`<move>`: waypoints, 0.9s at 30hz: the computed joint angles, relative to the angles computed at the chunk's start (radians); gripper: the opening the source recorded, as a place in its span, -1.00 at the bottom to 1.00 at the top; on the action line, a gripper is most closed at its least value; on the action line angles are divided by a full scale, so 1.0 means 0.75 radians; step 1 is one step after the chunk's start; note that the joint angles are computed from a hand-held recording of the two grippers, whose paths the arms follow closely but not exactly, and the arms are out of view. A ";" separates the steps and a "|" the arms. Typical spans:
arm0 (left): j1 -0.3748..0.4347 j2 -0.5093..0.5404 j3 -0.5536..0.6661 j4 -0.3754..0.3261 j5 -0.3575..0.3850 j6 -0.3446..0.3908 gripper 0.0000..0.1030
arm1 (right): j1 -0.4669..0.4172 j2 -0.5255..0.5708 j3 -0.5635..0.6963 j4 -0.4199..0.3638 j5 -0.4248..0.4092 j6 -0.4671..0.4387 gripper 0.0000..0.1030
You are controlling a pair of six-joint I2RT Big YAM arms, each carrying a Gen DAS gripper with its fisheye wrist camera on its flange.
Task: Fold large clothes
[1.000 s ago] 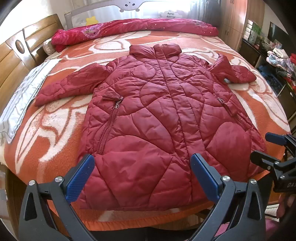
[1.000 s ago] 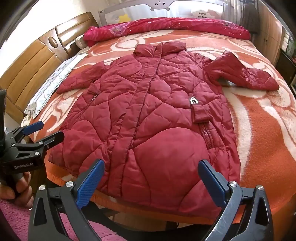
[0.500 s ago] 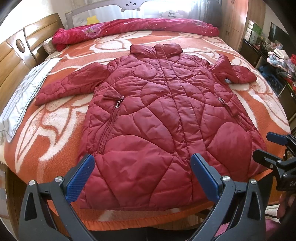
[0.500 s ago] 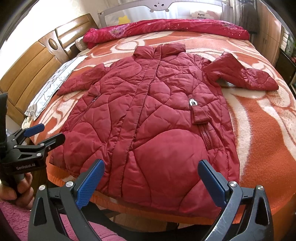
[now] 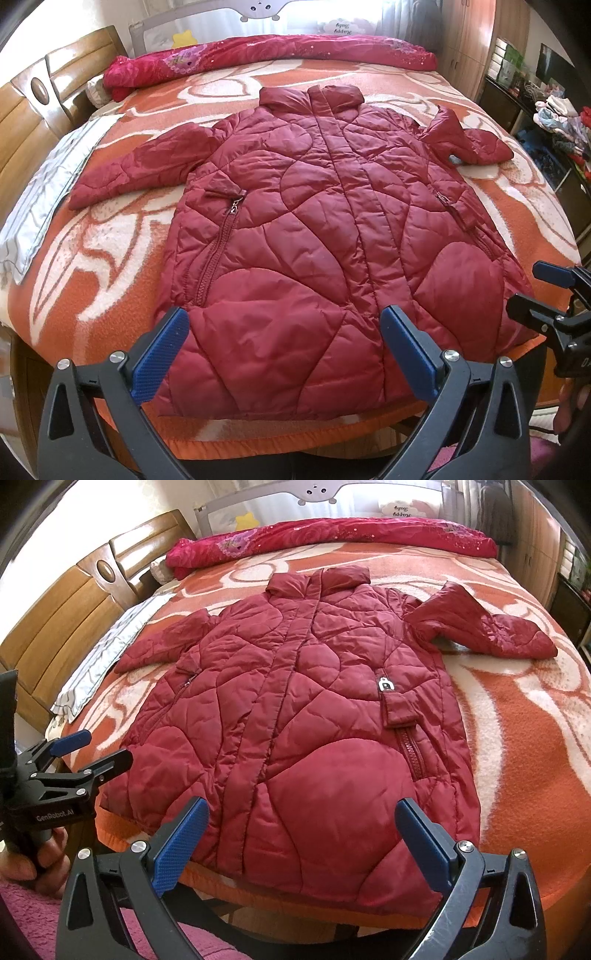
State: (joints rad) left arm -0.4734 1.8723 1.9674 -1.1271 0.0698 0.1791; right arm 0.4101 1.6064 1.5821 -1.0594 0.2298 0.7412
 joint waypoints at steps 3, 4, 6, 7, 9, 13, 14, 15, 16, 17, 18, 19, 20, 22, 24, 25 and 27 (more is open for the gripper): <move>0.002 0.000 -0.002 0.001 0.000 0.002 1.00 | -0.005 -0.001 -0.003 -0.010 0.005 0.003 0.97; 0.000 0.006 0.011 -0.018 -0.003 0.003 1.00 | -0.006 -0.001 0.000 -0.010 0.004 0.003 0.97; -0.007 0.014 0.009 -0.011 -0.010 -0.004 1.00 | -0.004 0.012 0.013 -0.047 0.041 -0.010 0.97; -0.007 0.018 0.011 -0.012 -0.007 -0.005 1.00 | -0.006 0.012 0.015 -0.046 0.043 -0.010 0.97; -0.006 0.024 0.016 -0.022 -0.001 -0.004 1.00 | -0.010 0.009 0.005 -0.029 0.051 -0.016 0.97; -0.009 0.062 0.075 -0.087 0.020 -0.022 1.00 | -0.015 -0.001 -0.017 0.009 0.111 -0.044 0.97; -0.009 0.080 0.107 -0.126 0.027 -0.027 1.00 | -0.014 -0.007 -0.030 0.031 0.151 -0.064 0.97; -0.009 0.092 0.126 -0.145 0.034 -0.031 1.00 | -0.019 -0.009 -0.034 0.040 0.146 -0.065 0.97; -0.010 0.117 0.170 -0.199 0.034 -0.032 1.00 | -0.024 -0.015 -0.047 0.065 0.153 -0.070 0.97; -0.011 0.141 0.215 -0.252 0.034 -0.034 1.00 | -0.024 -0.020 -0.058 0.082 0.179 -0.081 0.97; -0.013 0.149 0.226 -0.255 0.030 -0.033 1.00 | -0.029 -0.022 -0.061 0.088 0.183 -0.083 0.97; -0.013 0.166 0.259 -0.289 0.025 -0.032 1.00 | -0.036 -0.024 -0.065 0.097 0.176 -0.084 0.97; -0.016 0.161 0.245 -0.256 0.015 -0.028 1.00 | -0.044 -0.035 -0.083 0.133 0.170 -0.089 0.97; -0.018 0.157 0.228 -0.209 0.007 -0.025 1.00 | -0.059 -0.036 -0.078 0.120 0.160 -0.086 0.97; -0.017 0.162 0.226 -0.184 0.015 -0.030 1.00 | -0.078 -0.042 -0.085 0.127 0.134 -0.080 0.97; -0.017 0.175 0.245 -0.200 0.016 -0.032 1.00 | -0.088 -0.046 -0.088 0.131 0.133 -0.079 0.97; -0.017 0.196 0.278 -0.222 0.010 -0.034 1.00 | -0.106 -0.057 -0.102 0.155 0.129 -0.076 0.97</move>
